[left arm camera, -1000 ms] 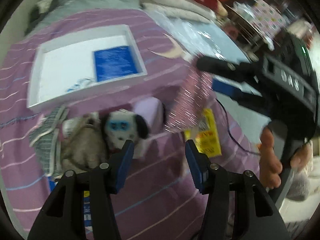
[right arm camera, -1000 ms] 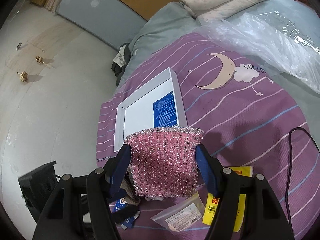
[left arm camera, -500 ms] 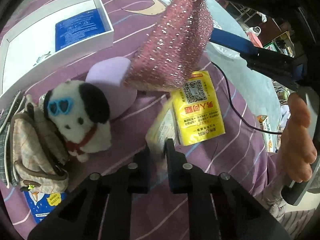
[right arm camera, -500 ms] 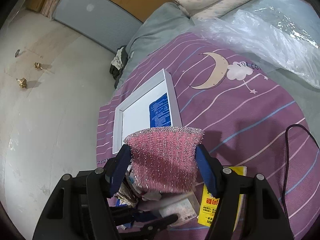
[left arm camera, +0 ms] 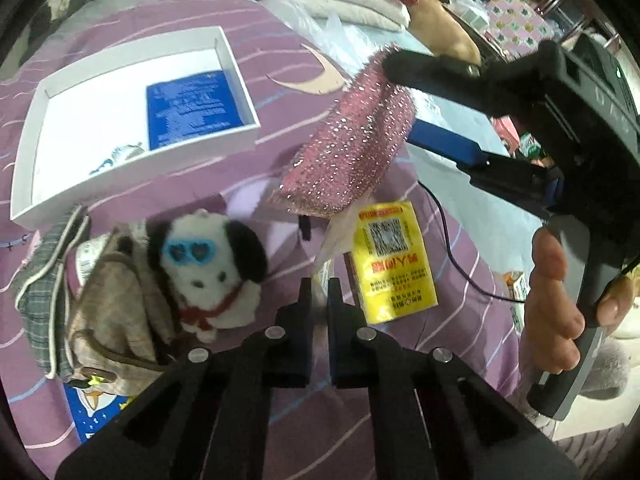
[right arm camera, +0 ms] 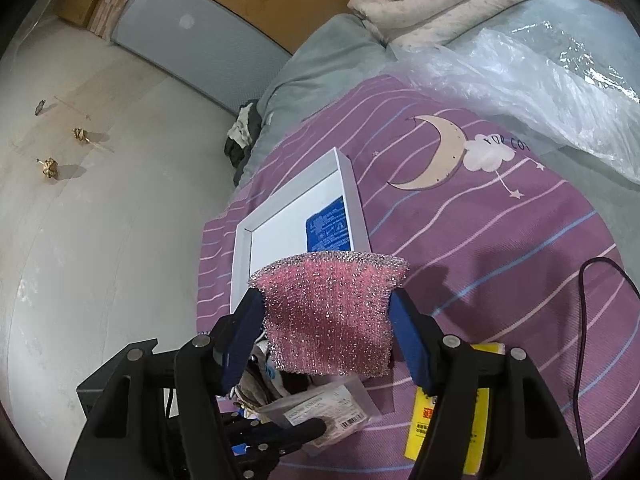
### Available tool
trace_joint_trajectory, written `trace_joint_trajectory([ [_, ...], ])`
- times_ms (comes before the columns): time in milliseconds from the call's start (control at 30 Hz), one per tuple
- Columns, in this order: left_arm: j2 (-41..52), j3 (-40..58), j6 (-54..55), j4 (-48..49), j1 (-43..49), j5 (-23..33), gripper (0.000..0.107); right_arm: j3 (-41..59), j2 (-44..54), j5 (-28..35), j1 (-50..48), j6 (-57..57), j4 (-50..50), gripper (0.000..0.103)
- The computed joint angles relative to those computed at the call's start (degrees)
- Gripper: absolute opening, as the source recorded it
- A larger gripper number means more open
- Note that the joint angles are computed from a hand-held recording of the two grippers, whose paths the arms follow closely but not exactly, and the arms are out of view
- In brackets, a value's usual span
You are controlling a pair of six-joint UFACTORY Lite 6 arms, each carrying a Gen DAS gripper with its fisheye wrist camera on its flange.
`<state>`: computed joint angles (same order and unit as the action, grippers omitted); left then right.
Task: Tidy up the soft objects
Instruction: 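Carry the pink scrubber into the white tray with the right gripper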
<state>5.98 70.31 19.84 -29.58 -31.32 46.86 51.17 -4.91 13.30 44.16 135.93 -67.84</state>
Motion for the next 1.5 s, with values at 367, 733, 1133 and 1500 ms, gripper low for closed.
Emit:
trace_joint_trajectory([
  [367, -2.32, -1.20, 1.51, -2.43, 5.89, -4.71, 0.007, 2.61, 0.95, 12.37, 3.54, 4.69, -2.91, 0.062],
  [733, -3.54, -1.78, 10.92, -12.45, 11.64, -7.15, 0.007, 12.78, 8.31, 14.62, 4.62, -6.33, 5.81, 0.060],
  [1133, 2.54, 1.08, 24.03, -28.37, 25.25, -3.20, 0.007, 36.70, 25.37, 20.34, 4.29, -25.60, 20.65, 0.013],
  [1500, 7.61, 1.84, 26.08, -30.69, 31.82, -1.64, 0.007, 34.02, 29.77, 10.76, -0.06, -24.05, 25.19, 0.048],
])
